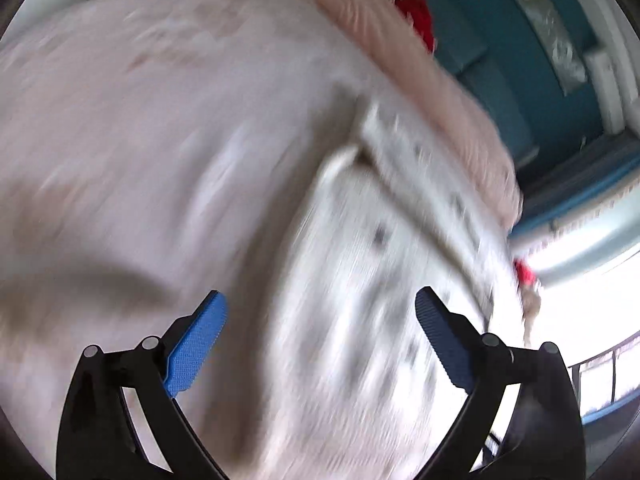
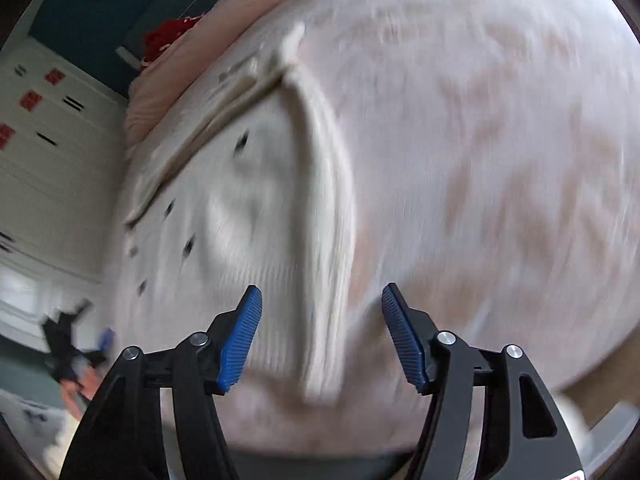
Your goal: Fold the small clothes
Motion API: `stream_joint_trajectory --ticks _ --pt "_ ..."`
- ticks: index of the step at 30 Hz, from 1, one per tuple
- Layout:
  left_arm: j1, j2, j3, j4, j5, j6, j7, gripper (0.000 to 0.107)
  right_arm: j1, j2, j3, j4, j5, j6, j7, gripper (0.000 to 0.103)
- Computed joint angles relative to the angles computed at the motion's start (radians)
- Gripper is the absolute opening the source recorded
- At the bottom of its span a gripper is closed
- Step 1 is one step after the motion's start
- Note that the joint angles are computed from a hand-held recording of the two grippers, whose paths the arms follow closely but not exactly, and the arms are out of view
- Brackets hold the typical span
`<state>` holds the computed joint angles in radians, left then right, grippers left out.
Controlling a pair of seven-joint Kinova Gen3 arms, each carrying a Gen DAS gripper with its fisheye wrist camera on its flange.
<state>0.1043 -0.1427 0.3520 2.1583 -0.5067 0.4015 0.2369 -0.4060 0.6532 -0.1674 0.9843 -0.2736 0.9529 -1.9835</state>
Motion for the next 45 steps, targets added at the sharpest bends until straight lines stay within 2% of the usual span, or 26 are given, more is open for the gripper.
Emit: stream_joint_trajectory --ticks 2,3,6,8,10,12,13,14,15,16,18,21,24,27,28,30,33,35,39,42,43,45 --pt "0.024 -0.02 0.013 0.043 0.074 -0.021 -0.033 0.093 0.006 -0.028 -0.02 0.086 -0.044 -0.081 0.016 0.068" --pt "0.009 -0.039 0.048 0.065 0.09 -0.036 -0.024 0.093 0.024 -0.033 -0.046 0.112 -0.059 -0.112 0.03 0.074" --pt "-0.101 -0.05 0.187 0.076 0.046 -0.08 0.081 0.097 0.049 -0.029 -0.093 0.159 -0.133 -0.2 0.071 0.075" --pt "-0.171 -0.025 0.273 0.063 0.004 -0.092 0.163 0.098 0.024 -0.023 -0.078 0.168 -0.133 -0.235 0.058 0.075" --pt "-0.173 0.009 0.3 0.03 -0.077 -0.049 0.235 0.098 0.004 -0.029 -0.068 0.187 -0.119 -0.275 0.05 0.08" --pt "-0.13 0.029 0.257 0.021 -0.115 -0.047 0.25 0.094 -0.027 -0.041 -0.046 0.199 -0.085 -0.293 0.029 0.079" --pt "-0.097 0.031 0.211 0.025 -0.109 -0.071 0.234 0.07 -0.039 -0.04 -0.035 0.191 -0.069 -0.287 0.013 0.068" --pt "-0.06 0.038 0.164 0.022 -0.087 -0.095 0.202 0.028 -0.047 -0.038 -0.027 0.174 -0.058 -0.264 0.0 0.052" --pt "-0.021 0.057 0.118 0.016 -0.049 -0.103 0.174 0.015 -0.038 -0.027 -0.038 0.16 -0.063 -0.248 -0.009 0.008" --pt "0.018 0.064 0.072 0.012 -0.009 -0.095 0.155 0.01 -0.023 -0.019 -0.055 0.163 -0.084 -0.248 -0.016 0.011" --pt "0.111 0.048 -0.015 -0.015 0.048 -0.03 0.099 0.008 0.016 -0.038 -0.093 0.198 -0.148 -0.297 -0.017 0.011" --pt "0.25 0.008 -0.106 -0.067 0.015 0.092 0.078 0.007 0.054 -0.081 -0.138 0.223 -0.198 -0.334 0.026 0.009" --pt "0.389 -0.036 -0.178 -0.128 -0.018 0.214 0.046 0.006 0.026 -0.125 -0.11 0.176 -0.156 -0.26 0.045 0.008" --pt "0.512 -0.077 -0.226 -0.185 -0.037 0.336 -0.009 0.006 -0.023 -0.18 -0.031 0.155 -0.158 -0.159 0.095 0.007" --pt "0.551 -0.093 -0.239 -0.199 -0.035 0.376 -0.028 0.006 -0.03 -0.194 -0.025 0.144 -0.136 -0.118 0.104 0.007" --pt "0.583 -0.122 -0.221 -0.231 -0.003 0.458 -0.083 0.006 -0.031 -0.219 -0.052 0.126 -0.059 -0.037 0.109 0.007" --pt "0.618 -0.132 -0.166 -0.288 0.072 0.58 -0.16 0.006 -0.023 -0.267 -0.074 0.151 -0.022 0.085 0.154 0.007" --pt "0.645 -0.124 -0.105 -0.321 0.128 0.653 -0.175 0.006 -0.029 -0.294 -0.063 0.182 -0.042 0.158 0.202 0.007" --pt "0.725 -0.111 -0.029 -0.358 0.208 0.706 -0.133 0.006 -0.019 -0.378 -0.075 0.317 -0.1 0.279 0.241 0.007" --pt "0.698 -0.119 0.053 -0.389 0.245 0.724 -0.074 0.006 0.007 -0.456 -0.065 0.416 -0.186 0.281 0.259 0.007" --pt "0.672 -0.121 0.083 -0.42 0.235 0.754 -0.075 0.006 0.007 -0.469 -0.051 0.425 -0.207 0.268 0.27 0.007" --pt "0.63 -0.124 0.097 -0.469 0.185 0.802 -0.11 0.006 0.021 -0.481 -0.036 0.399 -0.232 0.227 0.291 0.007"
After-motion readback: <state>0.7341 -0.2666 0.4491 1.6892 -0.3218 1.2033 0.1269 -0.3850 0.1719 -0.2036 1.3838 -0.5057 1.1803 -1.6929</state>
